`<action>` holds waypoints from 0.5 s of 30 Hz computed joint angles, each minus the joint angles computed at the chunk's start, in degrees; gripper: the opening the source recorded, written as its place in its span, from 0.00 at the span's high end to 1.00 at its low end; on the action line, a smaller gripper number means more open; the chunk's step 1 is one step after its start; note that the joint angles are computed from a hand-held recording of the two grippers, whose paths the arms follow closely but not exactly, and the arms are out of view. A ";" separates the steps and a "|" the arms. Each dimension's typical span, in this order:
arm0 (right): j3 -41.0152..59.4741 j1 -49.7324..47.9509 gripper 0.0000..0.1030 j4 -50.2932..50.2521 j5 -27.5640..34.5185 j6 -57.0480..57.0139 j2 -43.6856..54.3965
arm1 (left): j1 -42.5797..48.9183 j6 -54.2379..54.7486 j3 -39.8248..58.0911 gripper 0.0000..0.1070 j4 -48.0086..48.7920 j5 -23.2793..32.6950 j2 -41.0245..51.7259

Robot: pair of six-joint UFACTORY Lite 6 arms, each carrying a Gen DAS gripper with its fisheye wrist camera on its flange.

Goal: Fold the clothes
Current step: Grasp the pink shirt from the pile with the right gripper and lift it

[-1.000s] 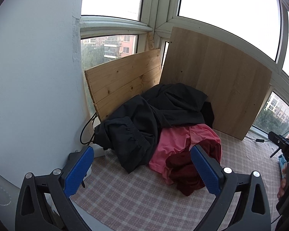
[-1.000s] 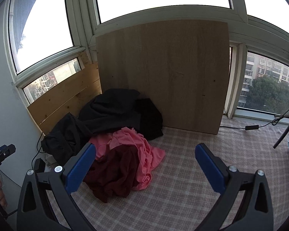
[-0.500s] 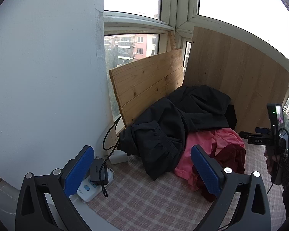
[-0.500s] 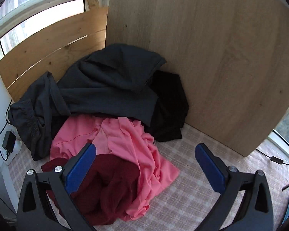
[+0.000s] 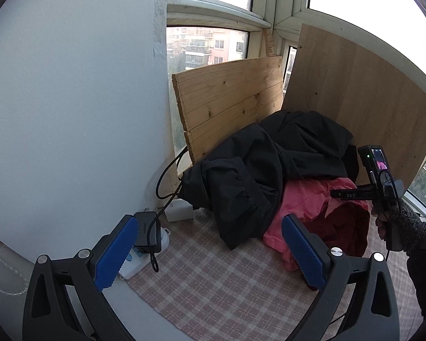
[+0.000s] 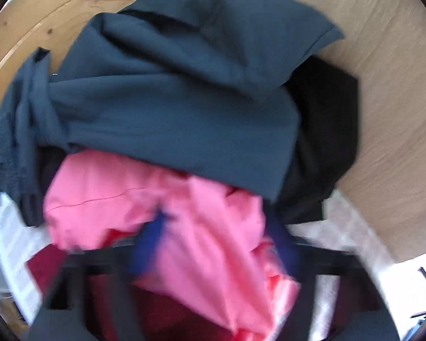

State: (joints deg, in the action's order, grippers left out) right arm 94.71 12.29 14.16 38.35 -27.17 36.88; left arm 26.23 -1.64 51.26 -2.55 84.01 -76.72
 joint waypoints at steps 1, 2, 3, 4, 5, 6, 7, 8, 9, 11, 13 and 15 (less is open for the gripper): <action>0.10 -0.51 0.72 1.54 1.08 -0.71 -0.38 | 1.47 1.48 -0.19 0.05 -1.39 0.13 -0.01; -0.34 -0.81 0.81 2.42 1.30 -1.25 -1.38 | 3.35 3.37 -0.26 0.05 -2.71 0.23 0.10; -0.39 -1.18 0.84 3.77 2.08 -2.31 -2.30 | 5.26 5.28 -0.33 0.05 -4.03 0.37 0.20; -0.48 -1.99 0.85 6.50 3.16 -3.80 -3.68 | 6.60 6.67 -0.28 0.05 -5.14 0.51 0.28; -0.48 -2.83 0.86 9.21 4.34 -5.15 -5.03 | 7.33 7.52 -0.18 0.05 -6.00 0.56 0.37; 0.18 -3.99 0.87 12.76 6.60 -6.76 -6.31 | 7.71 7.96 -0.02 0.05 -6.57 0.52 0.50; 0.65 -4.84 0.88 15.56 8.61 -7.73 -8.30 | 8.14 8.44 0.13 0.05 -7.09 0.39 0.74; 1.38 -5.67 0.90 18.14 10.67 -8.33 -10.15 | 8.58 8.94 0.28 0.05 -7.62 0.26 0.99; 2.36 -5.96 0.91 20.36 12.68 -9.05 -12.49 | 9.04 9.43 0.43 0.05 -8.15 0.15 1.23; 6.05 -6.43 0.91 24.36 16.96 -9.42 -16.07 | 9.13 9.42 0.46 0.05 -8.88 -0.30 1.70; 15.88 -5.26 0.91 25.27 22.50 -6.02 -16.40 | 9.43 9.69 0.69 0.05 -10.04 -0.49 2.31; 27.88 -4.06 0.91 26.61 26.03 -3.38 -14.67 | 10.15 10.55 1.35 0.05 -11.32 -0.32 2.96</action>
State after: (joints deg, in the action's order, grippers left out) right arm 122.58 8.23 40.77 64.37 -30.55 22.21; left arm 36.38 8.91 52.61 -13.87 83.69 -73.76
